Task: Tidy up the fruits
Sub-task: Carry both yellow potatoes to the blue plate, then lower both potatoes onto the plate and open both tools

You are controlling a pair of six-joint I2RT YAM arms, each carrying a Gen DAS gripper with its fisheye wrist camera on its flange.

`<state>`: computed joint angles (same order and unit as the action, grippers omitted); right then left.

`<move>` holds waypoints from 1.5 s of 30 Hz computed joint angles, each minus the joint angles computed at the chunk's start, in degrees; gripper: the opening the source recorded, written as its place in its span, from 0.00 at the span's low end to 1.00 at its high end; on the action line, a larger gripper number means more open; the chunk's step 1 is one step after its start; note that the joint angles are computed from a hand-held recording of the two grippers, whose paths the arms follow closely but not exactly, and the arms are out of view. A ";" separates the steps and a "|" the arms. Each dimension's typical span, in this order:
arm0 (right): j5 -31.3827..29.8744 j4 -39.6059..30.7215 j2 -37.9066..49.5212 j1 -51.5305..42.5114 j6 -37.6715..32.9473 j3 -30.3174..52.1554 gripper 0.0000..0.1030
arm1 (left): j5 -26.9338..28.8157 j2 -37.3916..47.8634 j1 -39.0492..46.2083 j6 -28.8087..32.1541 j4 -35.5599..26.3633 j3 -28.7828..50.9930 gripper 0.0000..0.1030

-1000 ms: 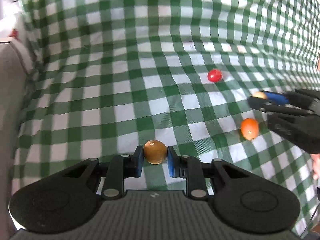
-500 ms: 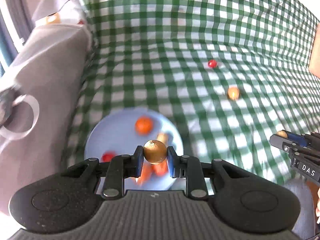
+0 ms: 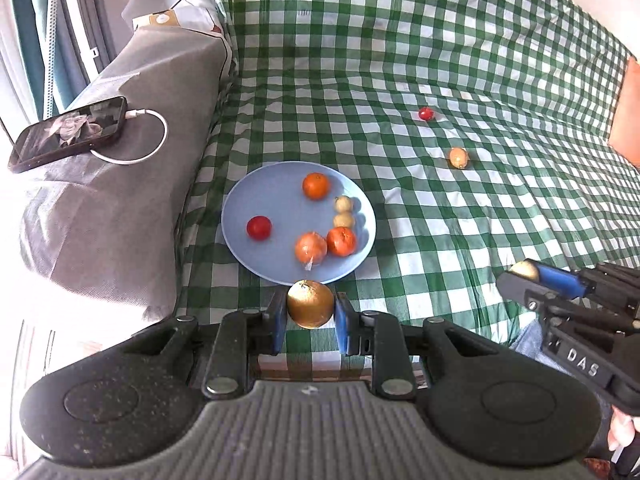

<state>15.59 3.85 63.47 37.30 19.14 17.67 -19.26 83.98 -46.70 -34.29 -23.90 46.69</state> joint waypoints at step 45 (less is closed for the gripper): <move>-12.55 10.75 41.54 -7.35 -11.04 27.09 0.26 | 11.46 24.85 20.43 12.64 10.33 16.08 0.26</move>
<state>3.04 14.60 105.01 29.94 8.10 44.76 -7.80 108.82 -26.27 -21.65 -13.57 62.77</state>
